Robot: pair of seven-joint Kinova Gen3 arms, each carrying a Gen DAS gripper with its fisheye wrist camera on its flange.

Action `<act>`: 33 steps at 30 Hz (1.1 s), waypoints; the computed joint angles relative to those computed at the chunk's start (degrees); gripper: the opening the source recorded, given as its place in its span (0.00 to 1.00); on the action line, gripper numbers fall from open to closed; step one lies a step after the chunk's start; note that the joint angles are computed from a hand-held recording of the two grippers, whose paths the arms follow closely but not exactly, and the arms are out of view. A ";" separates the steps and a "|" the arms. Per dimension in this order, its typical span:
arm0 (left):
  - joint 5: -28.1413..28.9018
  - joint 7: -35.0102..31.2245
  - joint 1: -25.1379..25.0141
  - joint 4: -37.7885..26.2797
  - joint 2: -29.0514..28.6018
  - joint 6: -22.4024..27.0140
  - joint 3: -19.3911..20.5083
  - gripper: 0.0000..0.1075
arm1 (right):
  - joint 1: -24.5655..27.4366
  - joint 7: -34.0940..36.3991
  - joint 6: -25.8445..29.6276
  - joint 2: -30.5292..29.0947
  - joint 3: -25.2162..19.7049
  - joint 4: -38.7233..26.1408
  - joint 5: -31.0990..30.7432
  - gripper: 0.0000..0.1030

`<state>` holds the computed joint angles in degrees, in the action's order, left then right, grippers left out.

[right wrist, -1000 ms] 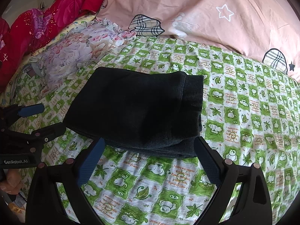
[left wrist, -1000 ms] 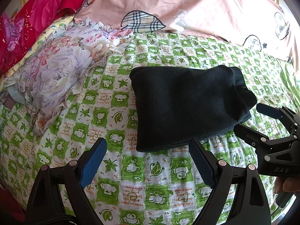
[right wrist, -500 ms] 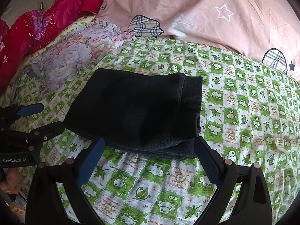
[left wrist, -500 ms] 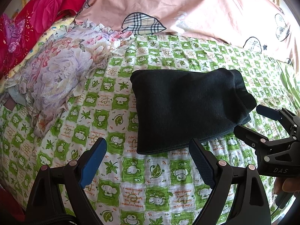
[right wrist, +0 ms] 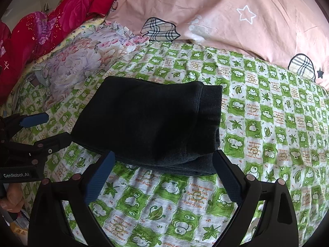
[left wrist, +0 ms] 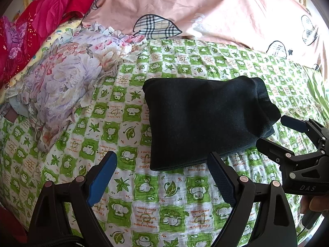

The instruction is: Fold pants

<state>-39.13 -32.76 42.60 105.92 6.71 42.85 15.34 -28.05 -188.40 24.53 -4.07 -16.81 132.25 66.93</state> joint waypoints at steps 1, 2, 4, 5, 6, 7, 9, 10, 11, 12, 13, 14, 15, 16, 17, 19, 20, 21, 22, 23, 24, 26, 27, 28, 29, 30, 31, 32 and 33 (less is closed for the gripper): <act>-0.08 0.07 0.03 0.01 0.00 0.00 0.00 0.84 | 0.04 -0.02 -0.12 0.01 0.06 0.02 0.04 0.93; -0.11 0.02 0.04 0.00 0.00 -0.03 0.00 0.84 | 0.09 0.22 -0.33 0.00 0.16 0.02 -0.09 0.93; -0.22 -0.07 0.07 0.00 0.05 -0.04 0.01 0.84 | 0.10 0.23 -0.20 0.02 0.10 0.02 -0.04 0.93; -0.22 -0.12 0.08 -0.07 0.10 -0.01 0.01 0.84 | 0.14 0.19 -0.33 0.01 0.14 0.06 0.09 0.93; -0.20 -0.12 0.09 -0.08 0.11 -0.03 0.00 0.84 | 0.09 0.43 -0.22 -0.03 0.09 -0.04 -0.16 0.93; -0.20 -0.04 0.14 -0.08 0.09 0.01 -0.01 0.84 | 0.14 0.08 -0.26 0.04 0.07 0.04 0.08 0.93; -0.40 0.16 0.21 -0.02 0.09 -0.05 -0.03 0.84 | 0.09 -0.15 -0.16 0.07 0.04 0.05 0.20 0.93; -0.39 0.08 0.23 -0.08 0.11 -0.05 0.00 0.84 | 0.09 0.18 -0.19 -0.08 0.13 -0.02 -0.16 0.93; -0.41 0.05 0.26 -0.14 0.16 -0.01 0.01 0.84 | 0.11 0.54 -0.15 -0.15 0.15 -0.14 -0.53 0.93; -0.39 -0.06 0.27 -0.20 0.15 0.00 0.01 0.84 | 0.08 0.70 0.03 -0.20 0.05 -0.26 -0.85 0.93; -0.38 -0.12 0.30 -0.26 0.16 0.03 0.03 0.84 | 0.23 1.38 -0.17 -0.22 0.23 -0.41 -1.33 0.93; -0.34 -0.23 0.31 -0.34 0.17 0.10 0.03 0.84 | 0.35 1.41 -0.29 -0.25 0.20 -0.36 -1.28 0.93; -0.29 -0.34 0.30 -0.41 0.16 0.15 0.02 0.84 | 0.39 1.45 -0.29 -0.27 0.11 -0.40 -1.35 0.93; -0.29 -0.34 0.31 -0.41 0.16 0.15 0.01 0.84 | 0.51 1.44 -0.36 -0.24 0.11 -0.32 -1.19 0.93; -0.31 -0.29 0.30 -0.46 0.16 0.15 -0.03 0.84 | 0.55 1.36 -0.31 -0.24 0.04 -0.29 -1.12 0.93; -0.19 -0.44 0.27 -0.58 0.21 0.22 -0.04 0.84 | 0.64 0.91 -0.42 -0.26 -0.04 -0.19 -0.80 0.93; -0.10 -0.56 0.22 -0.57 0.19 0.13 -0.06 0.84 | 0.68 1.00 -0.45 -0.28 0.01 -0.22 -0.87 0.93; -0.09 -0.58 0.21 -0.56 0.18 0.10 -0.07 0.84 | 0.66 1.24 -0.37 -0.28 -0.01 -0.36 -1.15 0.93; -0.15 -0.50 0.26 -0.58 0.18 0.14 -0.07 0.84 | 0.73 1.13 -0.51 -0.30 0.00 -0.21 -0.94 0.93; -0.22 -0.53 0.25 -0.57 0.21 0.11 -0.09 0.84 | 0.74 1.11 -0.47 -0.31 -0.04 -0.22 -0.94 0.93; -0.17 -0.58 0.23 -0.57 0.20 0.09 -0.10 0.84 | 0.75 1.05 -0.49 -0.31 -0.06 -0.20 -0.87 0.93; -0.16 -0.56 0.24 -0.61 0.21 0.08 -0.10 0.84 | 0.83 1.71 -0.58 -0.36 0.04 -0.41 -1.28 0.93; -0.11 -0.67 0.21 -0.60 0.22 0.07 -0.11 0.84 | 0.94 2.08 -0.72 -0.38 0.15 -0.49 -1.46 0.93; -0.09 -0.69 0.21 -0.58 0.20 0.04 -0.12 0.84 | 1.06 2.41 -0.85 -0.34 0.24 -0.62 -1.59 0.93; -0.18 -0.58 0.24 -0.56 0.19 0.05 -0.12 0.84 | 1.11 2.44 -0.80 -0.30 0.17 -0.70 -1.64 0.93; -0.35 -0.42 0.30 -0.53 0.20 0.07 -0.14 0.84 | 1.14 2.42 -0.78 -0.30 0.12 -0.73 -1.68 0.93; -0.51 -0.24 0.35 -0.51 0.20 0.07 -0.14 0.84 | 1.17 2.36 -0.81 -0.31 0.08 -0.71 -1.62 0.93; -0.33 -0.47 0.26 -0.71 0.22 0.15 -0.13 0.84 | 1.28 2.57 -0.98 -0.28 0.20 -0.76 -1.70 0.93; -0.21 -0.70 0.17 -0.91 0.29 0.20 -0.15 0.84 | 1.30 2.60 -0.93 -0.19 0.16 -0.86 -1.77 0.93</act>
